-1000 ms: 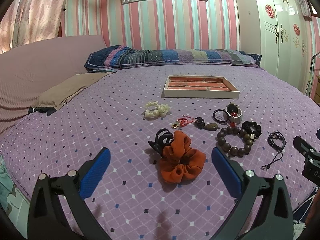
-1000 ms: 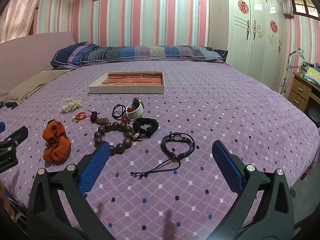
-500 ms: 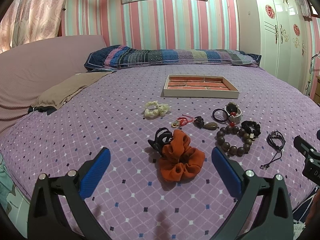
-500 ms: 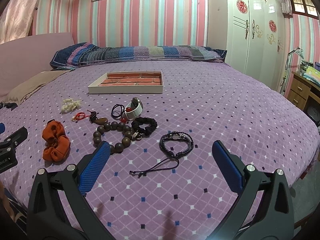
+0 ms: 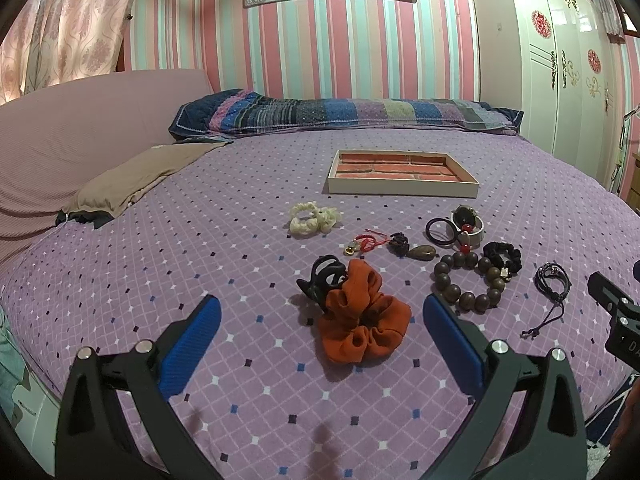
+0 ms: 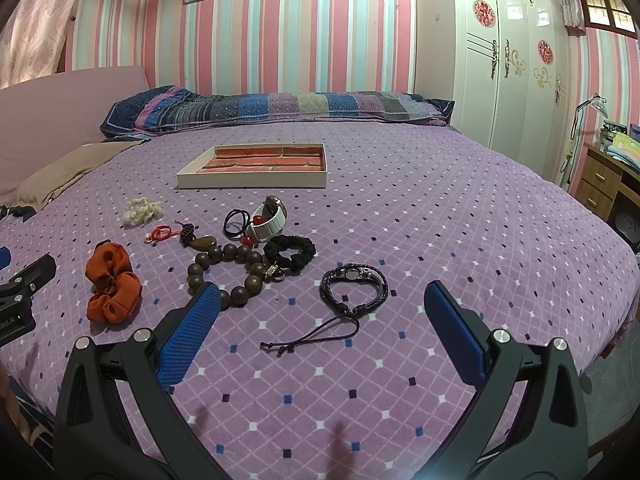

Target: Organize jewelry

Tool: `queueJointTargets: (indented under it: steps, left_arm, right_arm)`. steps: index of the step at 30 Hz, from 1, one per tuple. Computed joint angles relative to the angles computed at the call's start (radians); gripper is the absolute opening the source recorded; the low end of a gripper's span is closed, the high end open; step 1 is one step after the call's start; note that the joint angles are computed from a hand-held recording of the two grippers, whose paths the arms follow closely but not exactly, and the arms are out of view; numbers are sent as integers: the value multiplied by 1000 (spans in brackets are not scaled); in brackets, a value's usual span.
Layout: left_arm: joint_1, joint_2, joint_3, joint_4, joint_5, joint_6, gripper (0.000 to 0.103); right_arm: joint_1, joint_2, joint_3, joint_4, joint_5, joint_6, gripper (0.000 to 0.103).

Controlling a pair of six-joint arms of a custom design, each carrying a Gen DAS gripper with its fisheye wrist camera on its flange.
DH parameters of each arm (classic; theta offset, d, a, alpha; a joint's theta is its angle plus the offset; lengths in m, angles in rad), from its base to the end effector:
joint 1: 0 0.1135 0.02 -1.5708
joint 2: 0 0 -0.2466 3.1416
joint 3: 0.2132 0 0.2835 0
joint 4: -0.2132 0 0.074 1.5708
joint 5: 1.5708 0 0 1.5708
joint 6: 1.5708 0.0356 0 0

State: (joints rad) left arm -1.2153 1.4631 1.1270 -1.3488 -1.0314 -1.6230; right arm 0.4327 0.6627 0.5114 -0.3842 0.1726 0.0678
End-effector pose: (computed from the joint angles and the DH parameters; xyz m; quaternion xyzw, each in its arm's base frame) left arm 0.1206 -0.2372 0.2322 -0.1483 0.8562 0.1234 0.4792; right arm 0.1863 0.0793 0.2271 -0.1151 0.8591 0.0495 0.4962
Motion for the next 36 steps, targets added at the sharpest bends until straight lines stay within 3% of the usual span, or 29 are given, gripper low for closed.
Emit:
queueJointTargets:
  steps: [15, 36]
  left_arm:
    - [-4, 3, -1, 2, 5, -2, 99]
    - [42, -34, -50, 105, 34, 92, 99]
  right_arm:
    - [2, 22, 8, 9, -3, 3, 99]
    - [-12, 67, 10, 42, -12, -5, 99]
